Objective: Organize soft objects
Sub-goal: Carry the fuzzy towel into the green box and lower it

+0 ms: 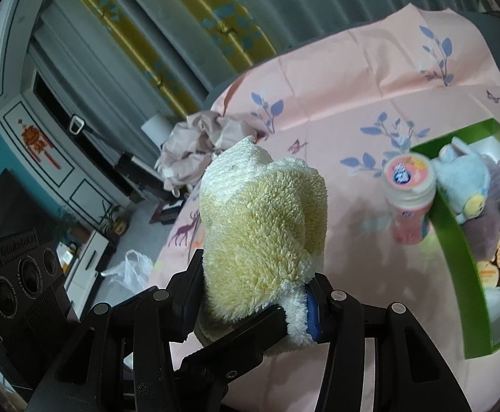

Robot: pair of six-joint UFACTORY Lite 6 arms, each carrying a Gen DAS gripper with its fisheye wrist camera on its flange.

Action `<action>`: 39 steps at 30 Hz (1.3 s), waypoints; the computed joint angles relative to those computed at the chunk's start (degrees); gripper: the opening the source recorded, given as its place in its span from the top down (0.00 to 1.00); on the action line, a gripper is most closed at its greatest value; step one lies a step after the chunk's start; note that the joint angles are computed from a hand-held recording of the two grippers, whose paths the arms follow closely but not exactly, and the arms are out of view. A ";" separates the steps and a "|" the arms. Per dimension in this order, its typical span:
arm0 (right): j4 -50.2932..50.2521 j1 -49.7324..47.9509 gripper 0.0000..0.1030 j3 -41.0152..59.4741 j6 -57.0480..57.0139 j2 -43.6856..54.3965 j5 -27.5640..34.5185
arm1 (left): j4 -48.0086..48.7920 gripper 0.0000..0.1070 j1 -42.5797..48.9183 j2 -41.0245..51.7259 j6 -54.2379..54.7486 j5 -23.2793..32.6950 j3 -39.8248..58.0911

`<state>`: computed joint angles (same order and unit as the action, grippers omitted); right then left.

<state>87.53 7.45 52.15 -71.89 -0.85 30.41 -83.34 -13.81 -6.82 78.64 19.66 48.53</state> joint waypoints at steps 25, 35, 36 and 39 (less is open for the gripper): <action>6.99 -24.30 0.50 1.12 -8.94 -2.29 10.37 | 10.12 0.56 -16.19 24.89 -6.17 -4.73 32.90; 7.26 -33.68 0.50 3.23 -8.75 5.51 13.26 | 22.02 0.56 -20.22 40.11 -19.62 -0.56 48.94; 7.15 -34.33 0.50 3.50 -8.65 6.23 13.45 | 23.51 0.56 -20.52 41.73 -21.37 0.06 50.81; 6.46 -36.04 0.50 4.76 -7.70 8.83 13.67 | 26.83 0.56 -21.09 45.40 -25.15 1.74 55.03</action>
<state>93.99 -28.59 56.90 -79.58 7.98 44.08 -56.51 -34.89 38.57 53.49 21.40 103.56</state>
